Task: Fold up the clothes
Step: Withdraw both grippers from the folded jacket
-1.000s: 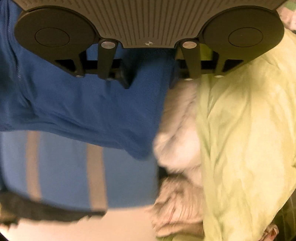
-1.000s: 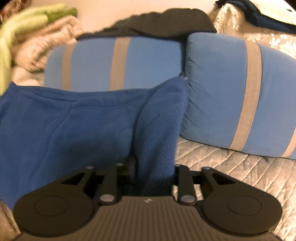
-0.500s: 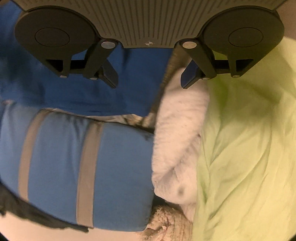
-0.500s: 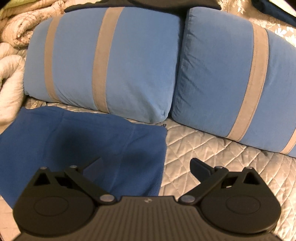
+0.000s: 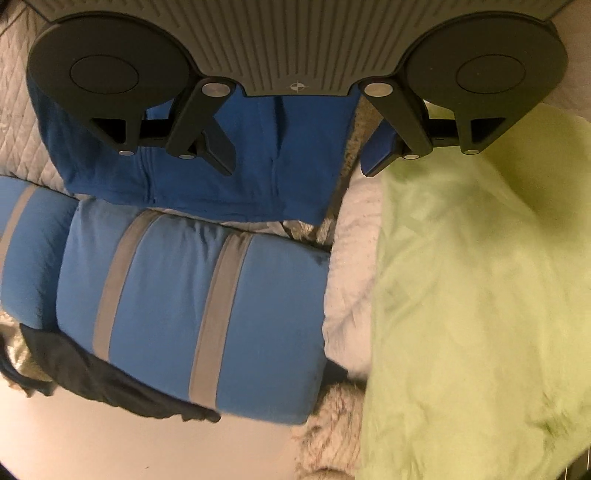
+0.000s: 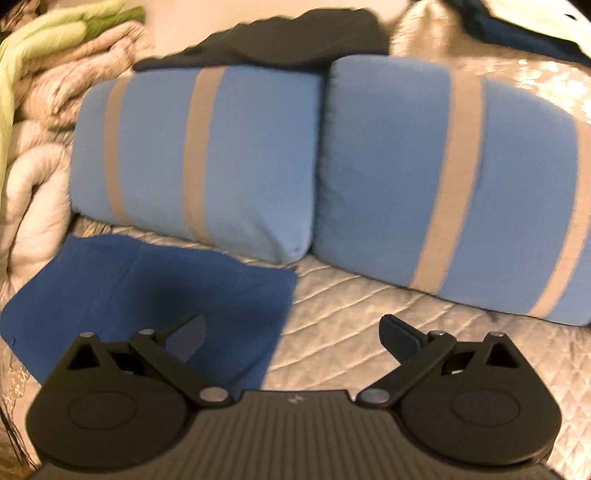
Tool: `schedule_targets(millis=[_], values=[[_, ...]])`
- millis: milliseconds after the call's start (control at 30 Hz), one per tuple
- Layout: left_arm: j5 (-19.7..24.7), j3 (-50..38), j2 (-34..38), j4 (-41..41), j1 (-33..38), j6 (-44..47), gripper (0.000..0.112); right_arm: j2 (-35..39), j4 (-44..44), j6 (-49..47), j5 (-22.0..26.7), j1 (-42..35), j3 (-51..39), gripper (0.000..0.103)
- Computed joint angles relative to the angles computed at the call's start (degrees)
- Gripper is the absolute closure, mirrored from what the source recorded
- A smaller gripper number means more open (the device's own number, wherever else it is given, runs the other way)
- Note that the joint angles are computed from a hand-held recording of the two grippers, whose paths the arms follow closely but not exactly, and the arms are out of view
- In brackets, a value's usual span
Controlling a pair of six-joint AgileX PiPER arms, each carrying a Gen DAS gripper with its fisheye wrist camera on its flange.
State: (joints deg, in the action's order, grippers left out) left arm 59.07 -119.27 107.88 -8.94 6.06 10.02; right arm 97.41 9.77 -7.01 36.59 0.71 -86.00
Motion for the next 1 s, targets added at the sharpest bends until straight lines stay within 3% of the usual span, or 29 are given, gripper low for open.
schedule_targets(millis=[300, 567, 833, 1000], values=[[1.64, 0.06, -3.77, -3.95, 1.85, 3.11, 0.038, -7.11, 9.68, -15.58, 4.04, -13.17, 1.08, 0.000], [2.93, 0.85, -6.48, -7.78, 3.30, 6.19, 0.038, -11.18, 21.13, -31.66, 11.63, -30.97, -0.44, 0.000], [3.72, 5.55, -9.54, -12.25, 4.91, 10.93, 0.038, -10.05, 33.55, -46.28, 22.92, -52.83, -2.28, 0.000], [1.52, 11.20, -12.33, -13.69, 5.46, 12.15, 0.038, -8.77, 37.28, -51.44, 24.43, -62.63, -1.97, 0.000]])
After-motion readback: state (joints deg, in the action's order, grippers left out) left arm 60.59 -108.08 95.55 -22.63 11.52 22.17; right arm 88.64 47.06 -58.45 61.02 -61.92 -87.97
